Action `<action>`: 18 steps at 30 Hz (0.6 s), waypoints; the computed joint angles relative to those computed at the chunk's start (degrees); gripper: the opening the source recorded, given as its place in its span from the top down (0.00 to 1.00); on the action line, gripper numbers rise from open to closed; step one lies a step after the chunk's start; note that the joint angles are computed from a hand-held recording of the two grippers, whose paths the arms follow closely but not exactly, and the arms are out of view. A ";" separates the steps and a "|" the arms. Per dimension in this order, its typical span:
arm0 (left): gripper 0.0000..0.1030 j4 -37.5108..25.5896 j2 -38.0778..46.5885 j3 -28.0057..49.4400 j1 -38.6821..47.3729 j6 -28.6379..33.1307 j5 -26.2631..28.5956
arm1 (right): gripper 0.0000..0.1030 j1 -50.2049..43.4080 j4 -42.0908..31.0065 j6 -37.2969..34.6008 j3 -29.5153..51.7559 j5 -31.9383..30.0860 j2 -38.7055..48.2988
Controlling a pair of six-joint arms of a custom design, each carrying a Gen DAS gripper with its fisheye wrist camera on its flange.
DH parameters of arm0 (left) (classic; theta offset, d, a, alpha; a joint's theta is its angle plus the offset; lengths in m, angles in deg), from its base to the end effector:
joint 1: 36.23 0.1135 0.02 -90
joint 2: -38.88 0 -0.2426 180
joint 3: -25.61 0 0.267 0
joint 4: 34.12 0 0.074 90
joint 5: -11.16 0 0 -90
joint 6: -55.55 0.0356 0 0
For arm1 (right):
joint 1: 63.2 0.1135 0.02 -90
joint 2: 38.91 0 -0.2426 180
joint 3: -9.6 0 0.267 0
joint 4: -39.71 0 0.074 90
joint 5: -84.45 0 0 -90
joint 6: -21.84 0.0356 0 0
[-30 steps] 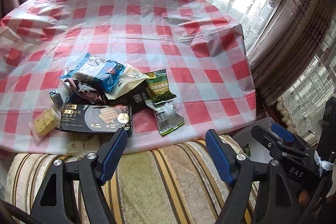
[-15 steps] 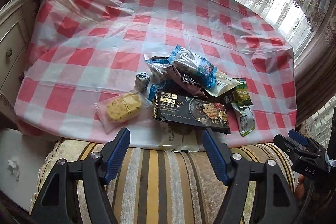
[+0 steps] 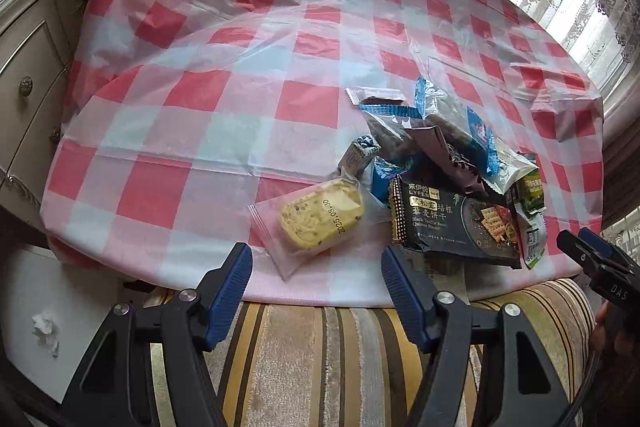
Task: Organize snacks
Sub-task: 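Grasp the yellow cake with the left tool while the right tool grasps the green pea packet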
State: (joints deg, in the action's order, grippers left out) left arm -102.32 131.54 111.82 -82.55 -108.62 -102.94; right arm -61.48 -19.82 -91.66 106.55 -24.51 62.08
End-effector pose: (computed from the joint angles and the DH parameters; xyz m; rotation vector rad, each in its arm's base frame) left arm 0.2348 -0.2248 0.2231 -0.7108 2.5504 -0.0292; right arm 0.3800 0.0230 0.2364 -0.6702 2.5267 0.3124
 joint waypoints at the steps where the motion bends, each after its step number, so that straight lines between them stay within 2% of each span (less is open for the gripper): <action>1: 0.34 -0.54 0.91 0.60 0.70 1.56 0.89 | 0.11 0.40 0.10 0.19 0.59 0.41 0.64; 8: 0.34 -1.28 5.52 2.91 4.88 12.40 4.88 | 0.11 3.31 2.04 0.64 3.59 3.54 4.29; 15: 0.33 0.50 7.12 3.55 6.87 21.94 3.79 | 0.12 5.18 2.19 0.89 6.95 5.50 7.95; 18: 0.33 2.84 7.63 3.11 7.89 24.77 4.99 | 0.13 5.82 2.05 1.06 8.61 6.05 9.50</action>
